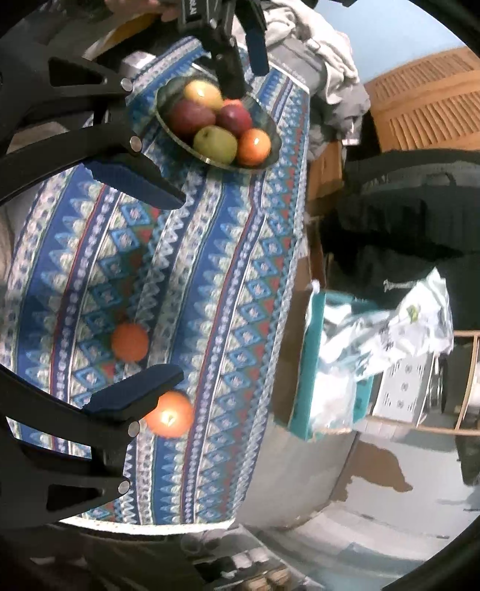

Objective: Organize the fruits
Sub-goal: 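Move both grippers from the bowl back to the last two oranges, then grasp a small orange with the left gripper while the right gripper grasps a large orange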

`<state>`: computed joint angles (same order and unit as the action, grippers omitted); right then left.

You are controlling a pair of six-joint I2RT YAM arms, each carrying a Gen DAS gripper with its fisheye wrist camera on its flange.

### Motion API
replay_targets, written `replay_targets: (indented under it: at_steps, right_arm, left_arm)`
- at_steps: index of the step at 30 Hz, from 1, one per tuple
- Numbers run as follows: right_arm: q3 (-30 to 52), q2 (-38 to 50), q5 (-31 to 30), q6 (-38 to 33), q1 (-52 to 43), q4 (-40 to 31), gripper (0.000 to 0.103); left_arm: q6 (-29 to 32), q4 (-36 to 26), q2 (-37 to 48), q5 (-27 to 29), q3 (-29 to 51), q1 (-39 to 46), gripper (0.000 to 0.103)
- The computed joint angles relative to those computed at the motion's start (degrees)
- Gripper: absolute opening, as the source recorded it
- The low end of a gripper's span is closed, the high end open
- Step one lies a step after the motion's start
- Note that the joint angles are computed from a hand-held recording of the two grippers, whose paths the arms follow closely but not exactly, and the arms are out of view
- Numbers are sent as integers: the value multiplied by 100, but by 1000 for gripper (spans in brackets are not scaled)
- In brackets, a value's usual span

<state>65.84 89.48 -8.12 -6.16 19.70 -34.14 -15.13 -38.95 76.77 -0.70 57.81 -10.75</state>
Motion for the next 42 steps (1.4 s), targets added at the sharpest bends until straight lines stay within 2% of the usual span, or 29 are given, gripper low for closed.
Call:
replay_targets:
  at_steps: [8,12,16,20,28,37,42]
  right_arm:
    - [-165,122,-88,-415,-818,121,87]
    - [-49,450,-348,-441,-1233,59,87]
    - [395,901,-635,-574,-1590,-254,87]
    - [858,1305,-699,-720,-1823,-536,87]
    - [1927,2493,-370,-1259,-1911,-1009,87]
    - [2069,3393,-217,-1281,-1882,-525,87]
    - [2141,3598,-271,-1352,-1861,-419,86]
  left_arm:
    - [-249,45,704,-58,417,-507,89]
    - [-306,47,1114,-60,727,-652,89]
    - [-240,-30,1512,-144,1168,-786,89]
    - [-187,-122,1886,5,1560,-803,89]
    - [226,-105,2669,-50,2096,-897,89]
    - [260,225,3390,225,2260,-952,89]
    - [258,303,3724,287,2398,-1017,89]
